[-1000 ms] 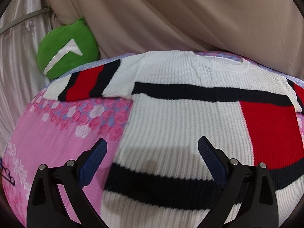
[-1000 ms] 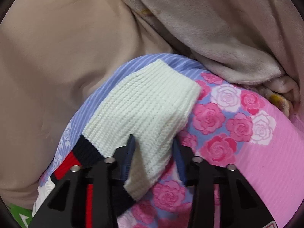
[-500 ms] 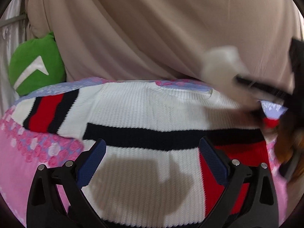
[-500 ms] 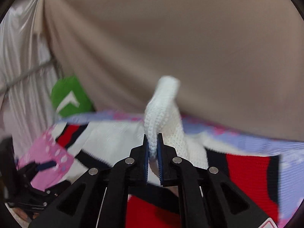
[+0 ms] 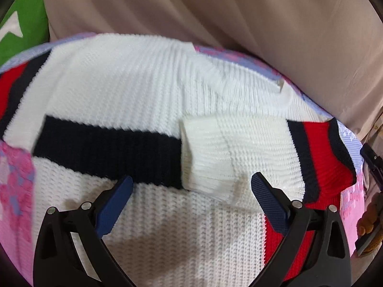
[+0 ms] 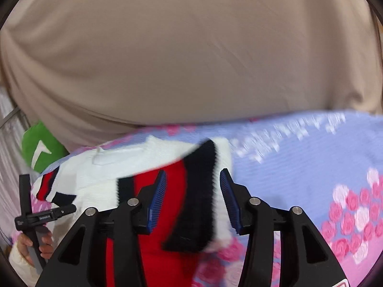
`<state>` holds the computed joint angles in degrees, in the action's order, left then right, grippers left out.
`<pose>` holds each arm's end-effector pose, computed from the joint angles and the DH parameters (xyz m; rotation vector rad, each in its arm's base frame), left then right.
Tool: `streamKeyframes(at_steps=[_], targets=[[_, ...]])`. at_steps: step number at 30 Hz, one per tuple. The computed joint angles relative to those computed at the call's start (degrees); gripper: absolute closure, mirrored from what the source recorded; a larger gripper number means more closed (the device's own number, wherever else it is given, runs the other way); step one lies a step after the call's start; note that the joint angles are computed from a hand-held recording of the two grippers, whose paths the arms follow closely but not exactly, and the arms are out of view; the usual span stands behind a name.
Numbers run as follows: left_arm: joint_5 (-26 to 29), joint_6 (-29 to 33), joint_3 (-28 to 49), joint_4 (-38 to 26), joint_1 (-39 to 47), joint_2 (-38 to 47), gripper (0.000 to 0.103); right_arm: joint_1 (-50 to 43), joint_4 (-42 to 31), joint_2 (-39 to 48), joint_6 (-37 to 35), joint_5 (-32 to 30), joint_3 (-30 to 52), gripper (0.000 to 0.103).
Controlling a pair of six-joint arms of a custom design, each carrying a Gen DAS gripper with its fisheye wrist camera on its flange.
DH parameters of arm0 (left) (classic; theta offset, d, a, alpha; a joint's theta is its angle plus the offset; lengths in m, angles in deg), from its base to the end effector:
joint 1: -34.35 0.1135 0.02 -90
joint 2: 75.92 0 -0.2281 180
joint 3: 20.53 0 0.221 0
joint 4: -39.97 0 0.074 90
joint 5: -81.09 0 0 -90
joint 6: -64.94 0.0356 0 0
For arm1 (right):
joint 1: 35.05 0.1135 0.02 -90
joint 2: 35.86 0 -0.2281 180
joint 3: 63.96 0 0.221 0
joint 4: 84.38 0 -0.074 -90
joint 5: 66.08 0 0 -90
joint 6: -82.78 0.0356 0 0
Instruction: Fold small clothes
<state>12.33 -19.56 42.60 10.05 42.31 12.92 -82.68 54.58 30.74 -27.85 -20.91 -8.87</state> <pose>0.2741 0.0253 0.1572 0.0906 2.4839 -0.3721 0.1576 -0.1355 0.2000 0.2112 2.1773 0.3277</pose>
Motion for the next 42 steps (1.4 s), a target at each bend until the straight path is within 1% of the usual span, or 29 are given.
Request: streamKeyframes(at_steps=[1, 2, 3, 4, 6, 7, 9, 10, 12, 14, 15, 16, 18, 19, 20, 21, 23, 26, 28, 29, 30, 31, 33, 35, 37, 38, 39, 40, 42], targets=[[-1.05, -0.23, -1.02, 1.67, -1.01, -0.84, 0.009, 0.02, 0.43, 3.89, -0.48, 0.45, 1.54, 0.054], [-0.81, -0.21, -0.46, 1.33, -1.87, -0.57, 0.015, 0.35, 0.78, 7.01, -0.72, 0.87, 2.75, 0.054], [-0.79, -0.77, 0.31, 1.02, -2.41, -0.16, 0.032, 2.82, 2.41, 7.25, 1.22, 2.17, 1.52, 0.054], [-0.72, -1.4, 1.42, 0.58, -2.96, 0.32, 0.042, 4.22, 3.85, 8.63, 2.19, 2.68, 1.21, 0.054], [-0.31, -1.47, 4.45, -1.08, -3.81, 2.01, 0.089, 8.35, 7.38, 10.0, 5.24, 5.27, 0.09, 0.054], [-0.46, -1.61, 5.54, -1.73, -3.99, 1.74, 0.098, 10.41, 9.0, 10.3, 6.56, 7.05, -0.27, 0.056], [0.76, -0.57, 8.06, -2.69, -3.52, 0.09, 0.098, 14.49, 11.77, 8.01, 8.79, 11.23, -1.68, 0.089], [1.43, -0.24, 8.77, -2.75, -3.04, -1.06, 0.098, 14.8, 11.96, 5.51, 9.68, 10.58, -2.43, 0.093], [3.5, 0.3, 10.35, -2.42, -1.28, -5.12, 0.098, 11.59, 11.7, -2.0, 11.55, 1.96, -4.54, 0.094], [2.68, -0.14, 9.81, 0.27, -0.54, -8.36, 0.098, 7.07, 12.37, -9.64, 12.82, -5.55, -7.38, 0.094], [2.49, -0.05, 9.23, 1.45, 0.12, -8.92, 0.098, 5.9, 13.57, -10.66, 13.28, -6.4, -8.62, 0.094], [1.88, -0.16, 8.67, 2.66, 0.28, -8.73, 0.098, 6.74, 14.73, -9.14, 12.72, -3.29, -9.23, 0.094], [-1.54, 0.95, 8.47, 4.61, -1.49, -3.37, 0.098, 12.35, 17.61, 2.14, 10.33, 8.21, -8.18, 0.094], [-4.46, 1.83, 7.91, 5.44, -2.66, -0.89, 0.101, 15.06, 19.51, 6.29, 11.13, 14.31, -8.37, 0.094], [-10.46, 2.29, 7.15, 8.07, -5.06, 3.0, 0.103, 15.48, 21.82, 7.56, 11.17, 15.51, -9.7, 0.094], [-11.19, 3.15, 6.74, 8.9, -4.73, 4.94, 0.103, 14.56, 21.11, 5.95, 10.65, 14.05, -10.08, 0.094], [-9.4, 1.8, 7.33, 9.1, -3.27, 7.88, 0.103, 12.06, 16.52, -3.05, 10.87, 10.79, -11.14, 0.09], [-6.43, 1.26, 6.88, 8.1, -1.54, 5.99, 0.103, 7.34, 7.85, -14.4, 7.82, 7.2, -12.27, 0.083], [-4.5, 1.73, 6.24, 6.41, -0.83, 3.95, 0.103, 3.64, 1.42, -17.54, 2.82, 4.4, -13.24, 0.075], [-1.58, 2.25, 5.49, 4.68, 0.17, 2.11, 0.103, 2.34, -0.8, -17.84, 0.68, 3.26, -13.65, 0.074], [1.15, 2.88, 4.86, 2.49, 1.36, 0.41, 0.095, 2.19, -2.22, -17.85, -0.52, 2.68, -14.04, 0.074], [2.95, 3.0, 4.4, 1.21, 1.83, -0.57, 0.09, -0.84, -5.87, -16.61, -4.92, 0.52, -13.02, 0.074], [3.63, 2.34, 2.54, 0.14, 0.56, -3.15, 0.072, -0.89, -11.43, -15.88, -11.44, -0.46, -12.67, 0.074], [1.17, 2.47, 1.82, 2.67, -2.24, -1.67, 0.07, 6.97, -7.11, -15.37, -8.84, 5.21, -14.62, 0.074], [-4.89, 1.46, 1.75, 5.08, -6.23, 0.26, 0.07, 14.13, 0.34, -12.09, -3.22, 11.69, -16.32, 0.085], [-6.66, 0.73, 1.66, 6.54, -7.43, 1.17, 0.069, 14.74, 4.17, -9.42, -0.92, 14.06, -16.19, 0.088], [-7.36, 0.39, 1.2, 8.06, -7.73, 1.06, 0.07, 13.55, 6.28, -7.92, 0.7, 14.46, -15.88, 0.092], [-8.38, -0.01, 1.25, 8.24, -8.25, 1.12, 0.071, 10.69, 7.87, -6.39, 2.13, 13.89, -15.25, 0.103], [-7.71, 0.58, 1.08, 7.7, -6.78, 0.77, 0.071, 3.04, 7.66, -2.46, 1.78, 8.56, -13.11, 0.103]])
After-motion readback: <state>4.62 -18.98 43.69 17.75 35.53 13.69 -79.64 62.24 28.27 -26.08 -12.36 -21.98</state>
